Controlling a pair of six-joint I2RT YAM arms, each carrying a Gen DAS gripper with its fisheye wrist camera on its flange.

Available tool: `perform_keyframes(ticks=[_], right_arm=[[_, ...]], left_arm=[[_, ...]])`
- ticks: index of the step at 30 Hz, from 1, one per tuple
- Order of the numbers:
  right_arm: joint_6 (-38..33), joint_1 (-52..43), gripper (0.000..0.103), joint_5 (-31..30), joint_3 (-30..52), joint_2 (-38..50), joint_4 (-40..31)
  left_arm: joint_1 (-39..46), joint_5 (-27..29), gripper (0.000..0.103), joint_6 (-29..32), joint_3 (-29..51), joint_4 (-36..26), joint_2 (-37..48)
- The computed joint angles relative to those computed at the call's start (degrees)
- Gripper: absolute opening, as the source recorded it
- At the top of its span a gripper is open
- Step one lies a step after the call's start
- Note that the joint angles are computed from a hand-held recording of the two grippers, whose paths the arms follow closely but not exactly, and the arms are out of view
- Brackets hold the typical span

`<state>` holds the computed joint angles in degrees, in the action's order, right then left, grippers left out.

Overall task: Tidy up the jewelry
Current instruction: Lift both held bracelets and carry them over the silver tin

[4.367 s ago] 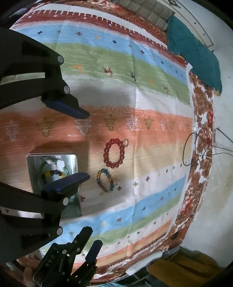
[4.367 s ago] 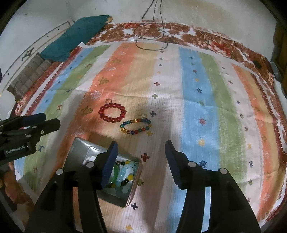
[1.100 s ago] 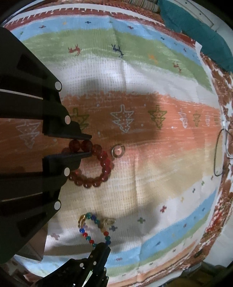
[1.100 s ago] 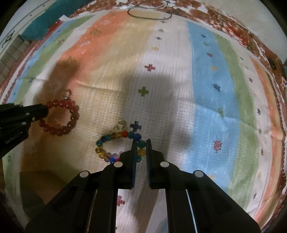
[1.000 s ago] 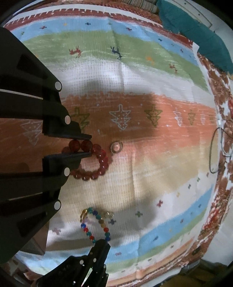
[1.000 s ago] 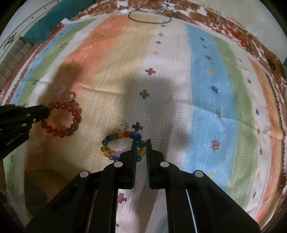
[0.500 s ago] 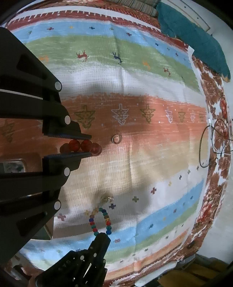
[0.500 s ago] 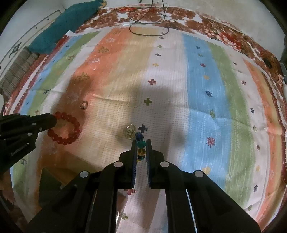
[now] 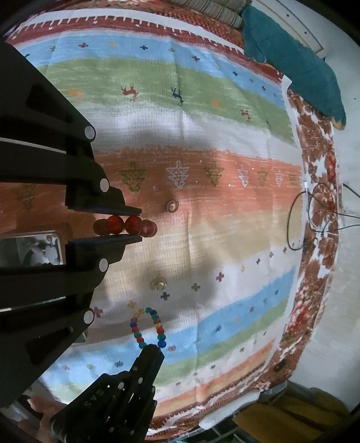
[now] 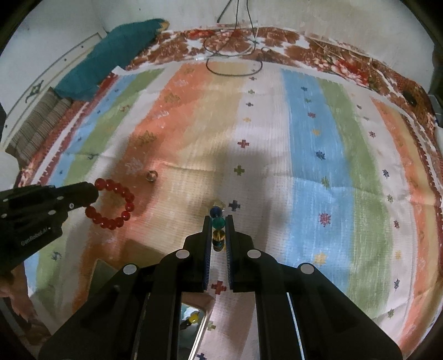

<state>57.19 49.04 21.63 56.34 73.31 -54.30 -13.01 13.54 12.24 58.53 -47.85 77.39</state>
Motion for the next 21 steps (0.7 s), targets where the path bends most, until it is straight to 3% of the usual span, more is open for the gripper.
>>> perform_keyframes(ticks=[21], right_arm=[[9.14,10.88,0.010,8.21,4.01,-3.01,-7.11]], left_arm=[[1.26,4.38,0.013,1.92,-2.44,-5.69,-13.79]])
